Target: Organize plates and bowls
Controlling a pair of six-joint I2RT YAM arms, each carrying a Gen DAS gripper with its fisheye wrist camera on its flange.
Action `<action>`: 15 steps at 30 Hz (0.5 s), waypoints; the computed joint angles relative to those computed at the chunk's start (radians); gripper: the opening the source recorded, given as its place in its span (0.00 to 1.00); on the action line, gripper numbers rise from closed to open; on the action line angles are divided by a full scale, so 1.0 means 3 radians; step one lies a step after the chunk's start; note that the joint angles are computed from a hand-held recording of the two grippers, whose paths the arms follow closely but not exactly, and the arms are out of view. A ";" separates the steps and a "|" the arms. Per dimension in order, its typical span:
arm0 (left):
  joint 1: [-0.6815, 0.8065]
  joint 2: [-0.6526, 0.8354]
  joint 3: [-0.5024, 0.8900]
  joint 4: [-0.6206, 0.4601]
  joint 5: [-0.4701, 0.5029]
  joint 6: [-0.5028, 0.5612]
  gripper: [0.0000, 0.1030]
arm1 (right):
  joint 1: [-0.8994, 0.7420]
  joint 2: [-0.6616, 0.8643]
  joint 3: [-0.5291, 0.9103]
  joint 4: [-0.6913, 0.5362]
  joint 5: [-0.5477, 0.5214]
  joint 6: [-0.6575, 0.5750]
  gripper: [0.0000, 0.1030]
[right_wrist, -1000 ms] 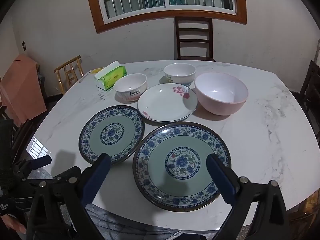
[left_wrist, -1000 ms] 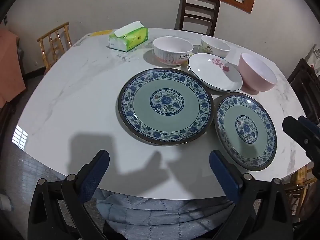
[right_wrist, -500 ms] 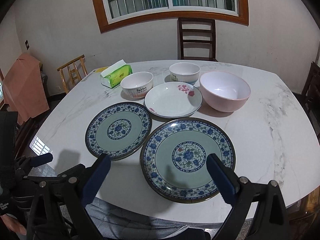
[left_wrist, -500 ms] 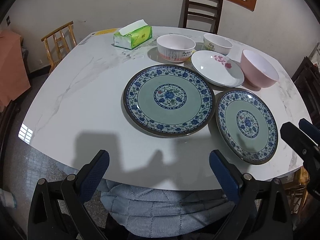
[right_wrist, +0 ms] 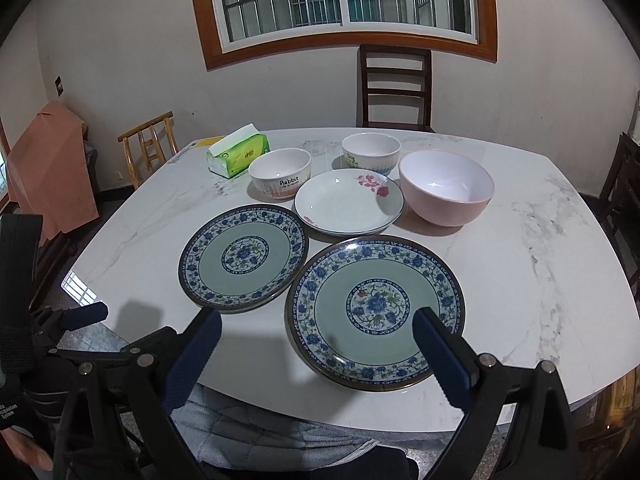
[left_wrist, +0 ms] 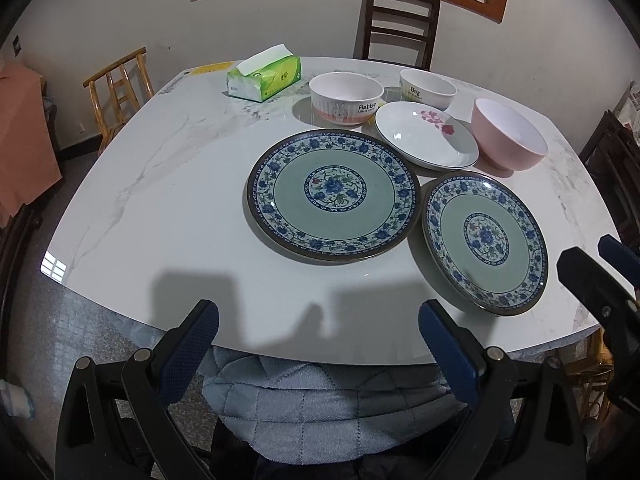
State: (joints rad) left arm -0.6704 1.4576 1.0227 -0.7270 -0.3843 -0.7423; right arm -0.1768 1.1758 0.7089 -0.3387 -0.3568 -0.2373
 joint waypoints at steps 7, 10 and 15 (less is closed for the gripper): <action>-0.0019 -0.0004 -0.0005 0.0002 0.0003 -0.0006 0.96 | -0.0025 -0.0055 -0.0024 -0.0028 -0.0015 -0.0025 0.96; -0.0052 -0.0017 -0.0003 -0.0017 -0.0025 -0.0034 0.96 | -0.0024 -0.0059 -0.0026 -0.0028 -0.0005 -0.0029 0.96; -0.0071 -0.0033 -0.0007 -0.0028 -0.0031 -0.0044 0.96 | -0.0038 -0.0079 -0.0034 -0.0072 -0.0035 -0.0056 0.96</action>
State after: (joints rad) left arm -0.6916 1.4477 1.0205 -0.7353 -0.3936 -0.7555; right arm -0.1881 1.1520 0.6986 -0.3603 -0.3674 -0.2541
